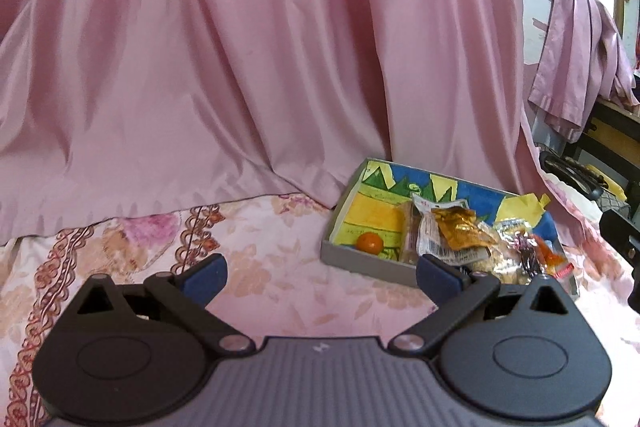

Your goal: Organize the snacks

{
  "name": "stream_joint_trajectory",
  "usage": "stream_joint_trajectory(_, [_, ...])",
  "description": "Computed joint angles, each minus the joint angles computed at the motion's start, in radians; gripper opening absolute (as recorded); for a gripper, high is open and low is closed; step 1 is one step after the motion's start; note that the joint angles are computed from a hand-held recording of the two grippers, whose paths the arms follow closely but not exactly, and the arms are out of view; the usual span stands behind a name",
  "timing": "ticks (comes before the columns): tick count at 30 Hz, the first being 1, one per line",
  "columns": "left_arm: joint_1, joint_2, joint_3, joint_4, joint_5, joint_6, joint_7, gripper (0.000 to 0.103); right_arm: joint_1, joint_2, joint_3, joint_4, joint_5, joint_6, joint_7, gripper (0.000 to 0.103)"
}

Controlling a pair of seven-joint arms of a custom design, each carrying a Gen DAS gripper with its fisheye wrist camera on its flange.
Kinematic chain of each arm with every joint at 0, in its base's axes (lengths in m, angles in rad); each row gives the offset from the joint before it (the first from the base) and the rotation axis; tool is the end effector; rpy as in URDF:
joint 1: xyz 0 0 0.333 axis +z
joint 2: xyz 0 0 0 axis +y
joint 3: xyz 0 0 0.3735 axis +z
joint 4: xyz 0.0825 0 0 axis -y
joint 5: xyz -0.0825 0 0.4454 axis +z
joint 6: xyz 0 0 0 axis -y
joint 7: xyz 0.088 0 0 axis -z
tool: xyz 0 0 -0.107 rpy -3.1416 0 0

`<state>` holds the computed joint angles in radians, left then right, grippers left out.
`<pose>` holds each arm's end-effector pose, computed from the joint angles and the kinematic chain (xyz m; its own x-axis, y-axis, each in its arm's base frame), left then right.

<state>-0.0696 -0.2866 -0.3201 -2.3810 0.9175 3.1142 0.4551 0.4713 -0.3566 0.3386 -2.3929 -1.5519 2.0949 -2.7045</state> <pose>0.4554 -0.2733 0.5393 -0.2517 -0.9654 0.0686 -0.5211 0.0755 -0.8502 0.3717 0.3370 0.5216 -0.3144 -0.9486 0.0347 -0.1489 0.0132 -0.9888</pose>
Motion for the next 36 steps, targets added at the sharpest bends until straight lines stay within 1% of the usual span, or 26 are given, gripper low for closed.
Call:
stream_joint_trajectory(4, [0.004, -0.038, 0.006, -0.039, 0.000, 0.022, 0.009, 0.103, 0.018, -0.014, 0.018, -0.008, 0.047, -0.030, -0.011, 0.102])
stream_joint_trajectory(11, [-0.011, -0.090, 0.031, -0.092, -0.055, 0.044, 0.069, 0.103, 0.043, -0.024, 0.040, -0.008, 0.092, -0.074, -0.031, 0.102])
stream_joint_trajectory(17, [0.022, -0.141, 0.009, -0.136, -0.079, 0.083, 0.103, 0.103, 0.066, -0.028, 0.059, -0.003, 0.131, -0.114, -0.046, 0.102])
stream_joint_trajectory(20, [0.025, -0.165, 0.008, -0.161, -0.095, 0.106, 0.125, 0.103, 0.079, -0.032, 0.068, -0.003, 0.154, -0.138, -0.049, 0.102])
stream_joint_trajectory(21, [0.040, -0.174, -0.004, -0.169, -0.099, 0.118, 0.129, 0.103, 0.083, -0.032, 0.071, -0.002, 0.163, -0.145, -0.049, 0.102])
stream_joint_trajectory(25, [0.157, -0.223, -0.101, -0.208, -0.118, 0.202, 0.157, 0.103, 0.101, -0.025, 0.081, 0.004, 0.196, -0.173, -0.039, 0.102])
stream_joint_trajectory(26, [0.163, -0.230, -0.105, -0.216, -0.126, 0.211, 0.172, 0.103, 0.107, -0.023, 0.083, 0.005, 0.202, -0.177, -0.034, 0.102])
stream_joint_trajectory(27, [0.155, -0.234, -0.098, -0.223, -0.132, 0.215, 0.189, 0.103, 0.112, -0.021, 0.085, 0.006, 0.209, -0.180, -0.030, 0.102])
stream_joint_trajectory(31, [0.079, -0.241, -0.026, -0.257, -0.150, 0.210, 0.252, 0.103, 0.132, -0.014, 0.090, 0.011, 0.231, -0.193, -0.018, 0.102])
stream_joint_trajectory(36, [0.023, -0.261, 0.033, -0.298, -0.176, 0.196, 0.305, 0.103, 0.150, -0.008, 0.089, 0.011, 0.250, -0.191, -0.014, 0.102])
